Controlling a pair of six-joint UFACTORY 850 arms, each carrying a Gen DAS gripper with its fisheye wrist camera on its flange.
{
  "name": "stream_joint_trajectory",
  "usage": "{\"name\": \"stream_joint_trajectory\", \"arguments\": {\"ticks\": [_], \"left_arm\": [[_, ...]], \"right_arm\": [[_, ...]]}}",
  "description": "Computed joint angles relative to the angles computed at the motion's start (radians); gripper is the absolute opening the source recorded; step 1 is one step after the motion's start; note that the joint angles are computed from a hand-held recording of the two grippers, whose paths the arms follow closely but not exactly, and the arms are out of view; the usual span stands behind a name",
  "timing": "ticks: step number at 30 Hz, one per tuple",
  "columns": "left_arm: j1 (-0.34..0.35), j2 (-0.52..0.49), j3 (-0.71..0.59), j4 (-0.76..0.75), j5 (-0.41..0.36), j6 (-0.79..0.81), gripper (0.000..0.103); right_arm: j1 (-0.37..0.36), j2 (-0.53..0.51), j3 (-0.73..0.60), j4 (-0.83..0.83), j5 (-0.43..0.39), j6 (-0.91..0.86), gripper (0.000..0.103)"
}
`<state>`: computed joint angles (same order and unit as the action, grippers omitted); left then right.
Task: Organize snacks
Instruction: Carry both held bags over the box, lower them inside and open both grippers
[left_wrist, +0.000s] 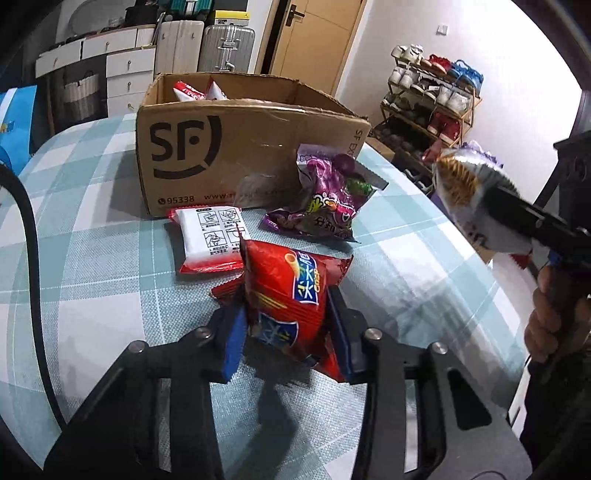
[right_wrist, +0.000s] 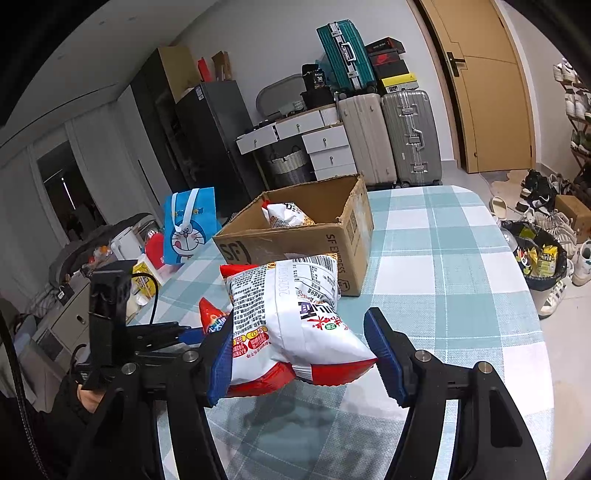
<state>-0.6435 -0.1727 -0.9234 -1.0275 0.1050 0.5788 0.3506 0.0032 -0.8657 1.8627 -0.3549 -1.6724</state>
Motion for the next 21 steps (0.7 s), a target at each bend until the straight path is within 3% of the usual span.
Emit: {"name": "stream_joint_trajectory", "arguments": {"ticks": [8, 12, 17, 21], "left_arm": [[0.003, 0.098, 0.052, 0.174, 0.049, -0.182, 0.036], [0.009, 0.134, 0.052, 0.093, 0.073, -0.093, 0.036], [0.017, 0.153, 0.023, -0.117, 0.107, 0.137, 0.036], [0.043, 0.158, -0.010, -0.176, 0.113, 0.203, 0.036]], "right_arm": [[0.008, -0.002, -0.008, 0.005, 0.005, -0.006, 0.066], [0.017, -0.002, -0.012, 0.061, 0.015, -0.060, 0.066], [0.034, -0.022, -0.047, 0.105, 0.042, -0.102, 0.066], [0.051, -0.050, -0.095, 0.130, 0.084, -0.125, 0.066]]}}
